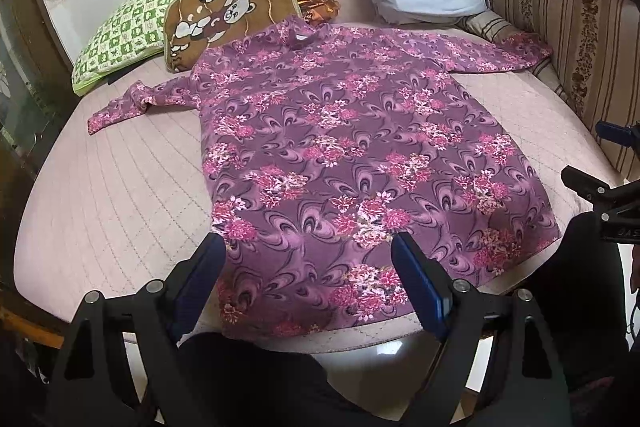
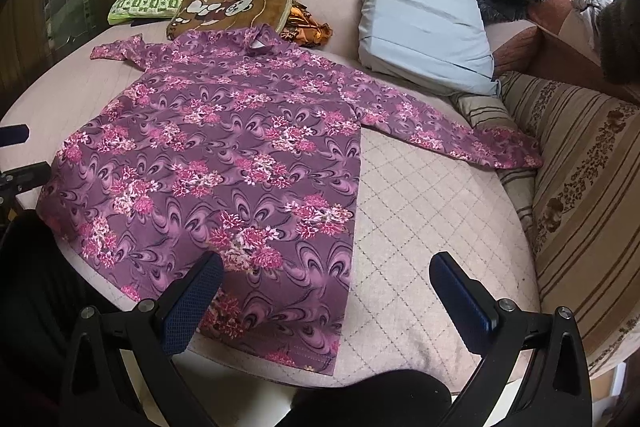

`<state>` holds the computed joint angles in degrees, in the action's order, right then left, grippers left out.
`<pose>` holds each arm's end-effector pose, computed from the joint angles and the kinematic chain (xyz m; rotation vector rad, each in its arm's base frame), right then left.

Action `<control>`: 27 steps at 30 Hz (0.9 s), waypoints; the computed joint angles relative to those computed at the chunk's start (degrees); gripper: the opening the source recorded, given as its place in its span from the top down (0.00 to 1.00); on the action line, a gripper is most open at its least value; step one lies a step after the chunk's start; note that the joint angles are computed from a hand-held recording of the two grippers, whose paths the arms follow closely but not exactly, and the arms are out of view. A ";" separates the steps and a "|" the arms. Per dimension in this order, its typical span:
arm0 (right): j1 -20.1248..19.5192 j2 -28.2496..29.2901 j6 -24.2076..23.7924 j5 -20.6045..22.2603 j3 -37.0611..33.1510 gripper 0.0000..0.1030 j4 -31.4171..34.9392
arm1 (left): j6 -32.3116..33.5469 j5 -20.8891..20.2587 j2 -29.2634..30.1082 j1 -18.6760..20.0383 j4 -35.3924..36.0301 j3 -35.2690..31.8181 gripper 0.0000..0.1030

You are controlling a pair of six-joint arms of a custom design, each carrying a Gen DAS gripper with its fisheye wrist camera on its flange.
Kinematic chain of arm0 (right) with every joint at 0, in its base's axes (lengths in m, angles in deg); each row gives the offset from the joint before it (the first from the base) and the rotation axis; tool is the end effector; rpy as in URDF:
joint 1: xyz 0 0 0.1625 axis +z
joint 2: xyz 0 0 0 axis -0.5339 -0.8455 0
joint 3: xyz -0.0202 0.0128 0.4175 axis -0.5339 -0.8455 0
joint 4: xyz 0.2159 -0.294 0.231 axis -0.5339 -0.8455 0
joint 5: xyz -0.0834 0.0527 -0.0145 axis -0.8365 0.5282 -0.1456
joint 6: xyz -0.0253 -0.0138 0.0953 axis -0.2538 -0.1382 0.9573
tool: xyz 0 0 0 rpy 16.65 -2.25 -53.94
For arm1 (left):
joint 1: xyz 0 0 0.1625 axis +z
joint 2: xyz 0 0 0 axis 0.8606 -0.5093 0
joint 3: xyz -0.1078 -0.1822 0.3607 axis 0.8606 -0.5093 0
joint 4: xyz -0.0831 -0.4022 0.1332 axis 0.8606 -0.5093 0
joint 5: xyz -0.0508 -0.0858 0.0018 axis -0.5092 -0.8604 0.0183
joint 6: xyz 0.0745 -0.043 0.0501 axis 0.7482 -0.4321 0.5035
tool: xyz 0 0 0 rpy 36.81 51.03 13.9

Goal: Fold small clothes

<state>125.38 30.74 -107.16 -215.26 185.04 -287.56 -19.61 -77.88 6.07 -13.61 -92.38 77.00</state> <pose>0.0828 -0.4725 0.1837 0.1807 -1.9414 0.8267 -0.2324 -0.5261 0.0748 0.9894 2.2396 -0.5095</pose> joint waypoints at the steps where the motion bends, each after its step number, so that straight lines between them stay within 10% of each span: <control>1: -0.10 -0.11 0.27 0.17 0.04 0.00 0.28 | 0.02 0.00 0.13 0.01 0.23 -0.16 0.17; 27: -4.65 -2.25 9.56 6.13 -4.43 0.00 13.76 | -3.07 -1.51 6.91 3.46 10.77 -10.83 0.17</control>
